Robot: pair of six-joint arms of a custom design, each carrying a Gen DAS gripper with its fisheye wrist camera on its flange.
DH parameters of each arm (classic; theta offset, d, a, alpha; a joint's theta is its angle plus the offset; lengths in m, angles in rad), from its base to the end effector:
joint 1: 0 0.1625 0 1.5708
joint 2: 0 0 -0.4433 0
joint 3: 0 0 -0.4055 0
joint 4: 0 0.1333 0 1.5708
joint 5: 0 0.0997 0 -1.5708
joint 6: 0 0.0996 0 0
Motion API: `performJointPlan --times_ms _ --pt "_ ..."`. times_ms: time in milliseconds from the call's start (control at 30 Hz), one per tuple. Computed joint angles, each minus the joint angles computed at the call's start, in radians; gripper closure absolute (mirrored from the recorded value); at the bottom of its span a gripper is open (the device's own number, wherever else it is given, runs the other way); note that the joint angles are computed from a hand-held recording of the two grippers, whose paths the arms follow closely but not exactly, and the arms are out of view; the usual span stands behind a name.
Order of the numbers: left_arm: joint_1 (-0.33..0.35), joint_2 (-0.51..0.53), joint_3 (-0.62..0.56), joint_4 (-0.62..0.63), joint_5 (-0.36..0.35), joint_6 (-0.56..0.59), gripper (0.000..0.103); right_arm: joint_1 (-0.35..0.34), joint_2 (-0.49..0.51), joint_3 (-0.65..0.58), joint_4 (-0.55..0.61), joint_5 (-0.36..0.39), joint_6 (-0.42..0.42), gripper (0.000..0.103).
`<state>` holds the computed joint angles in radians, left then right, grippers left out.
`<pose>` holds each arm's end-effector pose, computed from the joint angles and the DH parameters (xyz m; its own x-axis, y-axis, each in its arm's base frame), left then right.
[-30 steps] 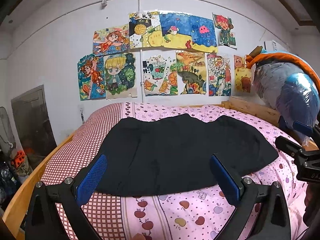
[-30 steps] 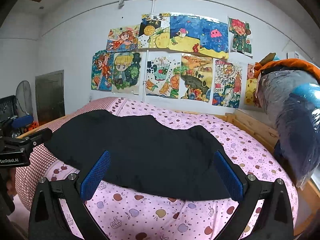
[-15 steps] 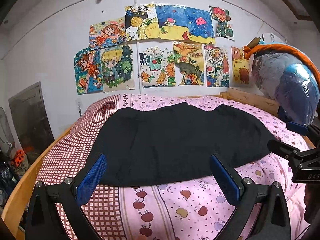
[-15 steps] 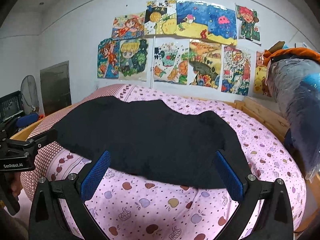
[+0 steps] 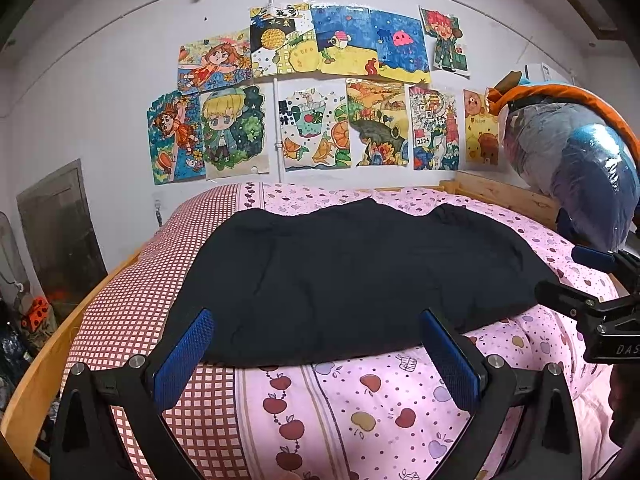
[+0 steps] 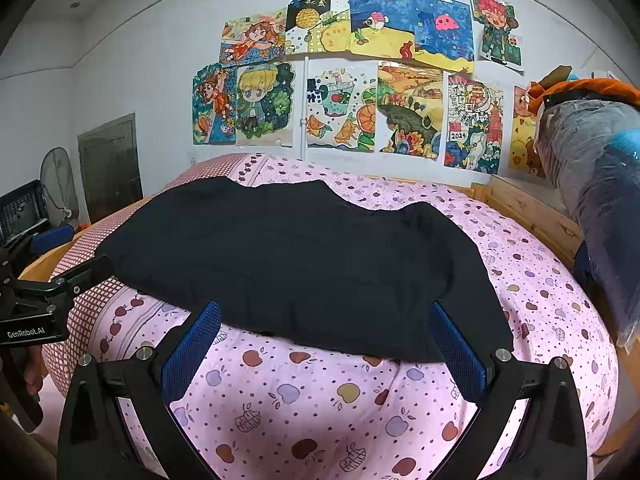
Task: Fold large clothes
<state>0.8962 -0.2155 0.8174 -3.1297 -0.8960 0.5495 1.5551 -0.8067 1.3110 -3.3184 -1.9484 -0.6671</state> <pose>-0.4021 -0.8158 0.0644 -0.6042 0.3107 -0.7338 0.7918 0.3372 -0.5092 0.0843 -0.7829 0.3512 -0.7290 0.0867 0.6790 -0.5677 0.4777 -0.6705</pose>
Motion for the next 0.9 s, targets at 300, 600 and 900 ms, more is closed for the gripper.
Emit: performJointPlan --times_ms 300,600,900 --pt "-0.001 0.005 -0.009 0.02 0.003 0.004 0.0 0.0 0.0 -0.006 0.009 -0.002 0.008 0.002" --pt "-0.002 0.003 -0.003 0.017 0.003 0.003 0.0 0.001 0.003 -0.011 0.011 -0.005 0.012 0.002" --pt "-0.001 0.001 0.002 0.017 0.001 0.004 0.0 0.002 0.006 -0.013 0.016 -0.007 0.012 0.002"
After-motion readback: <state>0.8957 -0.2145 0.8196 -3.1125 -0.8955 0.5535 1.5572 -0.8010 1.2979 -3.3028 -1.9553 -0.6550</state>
